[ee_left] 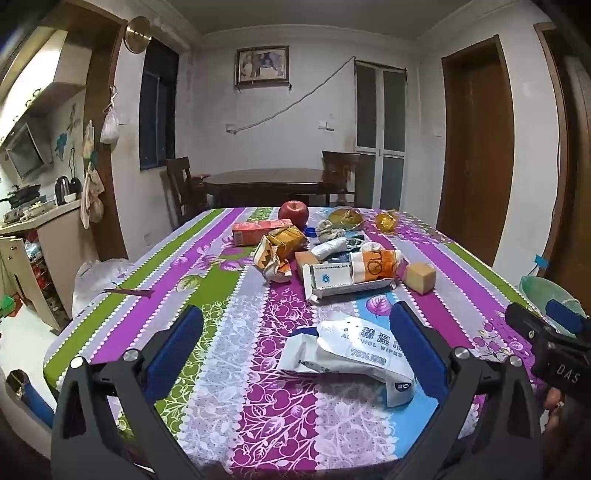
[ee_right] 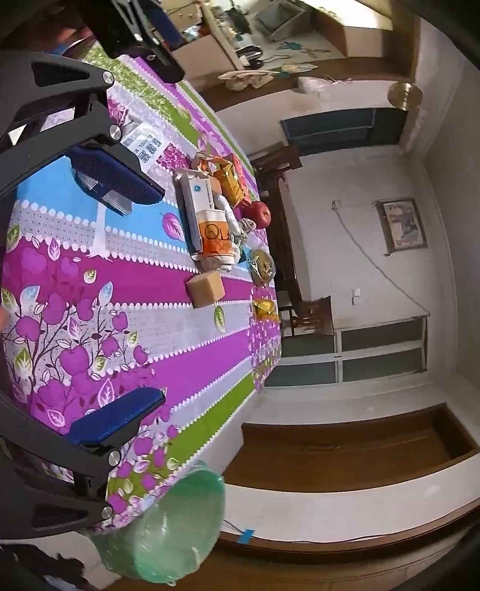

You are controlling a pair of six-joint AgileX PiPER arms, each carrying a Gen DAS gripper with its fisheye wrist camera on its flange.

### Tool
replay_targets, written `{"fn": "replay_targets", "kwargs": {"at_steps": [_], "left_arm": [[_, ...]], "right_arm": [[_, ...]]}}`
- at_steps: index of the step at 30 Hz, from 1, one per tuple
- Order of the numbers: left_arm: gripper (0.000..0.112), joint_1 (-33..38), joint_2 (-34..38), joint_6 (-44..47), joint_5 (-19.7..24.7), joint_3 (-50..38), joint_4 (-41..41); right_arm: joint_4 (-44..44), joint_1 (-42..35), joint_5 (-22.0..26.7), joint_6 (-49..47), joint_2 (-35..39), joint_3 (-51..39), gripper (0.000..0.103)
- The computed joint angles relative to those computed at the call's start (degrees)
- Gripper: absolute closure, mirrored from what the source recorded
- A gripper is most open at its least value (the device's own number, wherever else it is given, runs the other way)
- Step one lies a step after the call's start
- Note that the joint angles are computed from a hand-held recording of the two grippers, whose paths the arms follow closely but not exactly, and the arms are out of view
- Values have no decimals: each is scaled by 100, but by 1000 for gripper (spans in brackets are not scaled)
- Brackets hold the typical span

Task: Collect trash

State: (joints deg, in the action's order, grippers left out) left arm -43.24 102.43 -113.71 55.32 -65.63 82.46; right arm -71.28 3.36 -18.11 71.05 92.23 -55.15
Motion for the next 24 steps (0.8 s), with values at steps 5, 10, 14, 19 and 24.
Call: {"fn": "replay_targets", "kwargs": {"at_steps": [5,10,14,19,24], "left_arm": [[15,50,39,122,-45,-86,-129],[15,65,112,217,93,-202,-279],[15,85,99,288,17,-197,-299],[15,-3,128,336,200,-238,-229],[15,36,146,438,247,-307,-353]], "right_arm": [[-512,-76,-98,676,82,-75,4],[-683,-221,-307,896,173,-53,4],[-939,-296,-376,1313,249,-105,4],[-849,-306,-659,1060,201,-6,4],[-965,-401,-1154,989,179,25,4]]}}
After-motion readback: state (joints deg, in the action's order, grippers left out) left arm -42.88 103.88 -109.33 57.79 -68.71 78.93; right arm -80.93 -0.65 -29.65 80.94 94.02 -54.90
